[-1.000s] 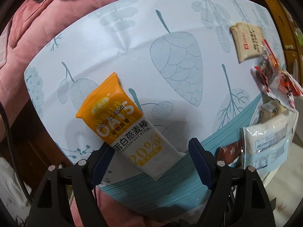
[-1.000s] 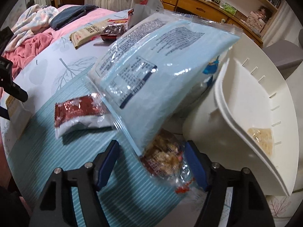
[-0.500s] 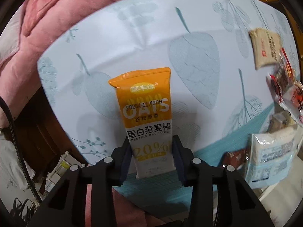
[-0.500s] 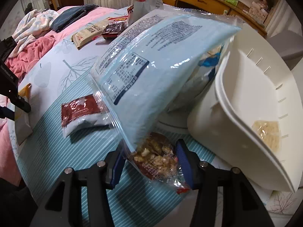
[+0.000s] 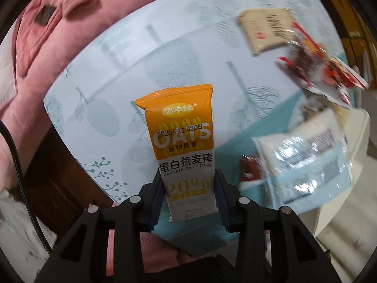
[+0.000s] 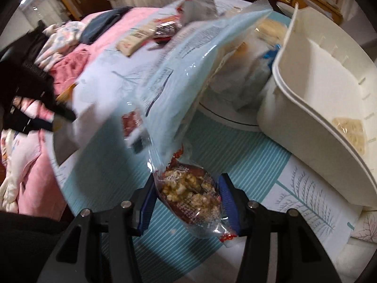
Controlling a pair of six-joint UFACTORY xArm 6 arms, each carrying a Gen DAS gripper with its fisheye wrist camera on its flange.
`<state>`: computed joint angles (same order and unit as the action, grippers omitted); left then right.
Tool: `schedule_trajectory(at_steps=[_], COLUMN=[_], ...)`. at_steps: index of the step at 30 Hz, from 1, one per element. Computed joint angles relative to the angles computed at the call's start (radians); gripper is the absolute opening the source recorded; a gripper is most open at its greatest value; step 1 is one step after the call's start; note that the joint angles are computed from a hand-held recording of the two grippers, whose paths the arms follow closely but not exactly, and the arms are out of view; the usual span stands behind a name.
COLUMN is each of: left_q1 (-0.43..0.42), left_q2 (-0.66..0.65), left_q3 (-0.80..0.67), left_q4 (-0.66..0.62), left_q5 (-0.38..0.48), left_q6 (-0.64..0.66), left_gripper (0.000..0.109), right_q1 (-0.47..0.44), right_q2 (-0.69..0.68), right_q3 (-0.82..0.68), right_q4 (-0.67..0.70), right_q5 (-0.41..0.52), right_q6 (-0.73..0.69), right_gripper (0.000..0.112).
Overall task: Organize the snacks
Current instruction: 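Carry the OATS bar and nut packet over the tray with both grippers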
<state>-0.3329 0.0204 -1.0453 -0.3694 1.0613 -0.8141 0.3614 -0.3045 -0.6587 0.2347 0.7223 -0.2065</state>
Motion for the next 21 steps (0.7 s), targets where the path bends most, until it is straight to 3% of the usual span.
schedule_trajectory(at_steps=[12, 16, 21], left_q1=[-0.068, -0.141, -0.22], left_q2=[0.159, 0.201, 0.355], left_q3=[-0.433, -0.548, -0.824], left_q4=[0.072, 0.097, 0.144], left_q5=[0.193, 0.2, 0.255], left_q6=[0.122, 0.127, 0.12], left_gripper=[0.039, 0.039, 0.039], right_q1=[-0.08, -0.105, -0.17], right_q2=[-0.149, -0.18, -0.198], right_q3=[-0.02, -0.043, -0.069], right_q4=[0.153, 0.189, 0.234], right_q5=[0.037, -0.002, -0.03], right_q6=[-0.157, -0.186, -0.259], right_gripper=[0.052, 0.052, 0.052])
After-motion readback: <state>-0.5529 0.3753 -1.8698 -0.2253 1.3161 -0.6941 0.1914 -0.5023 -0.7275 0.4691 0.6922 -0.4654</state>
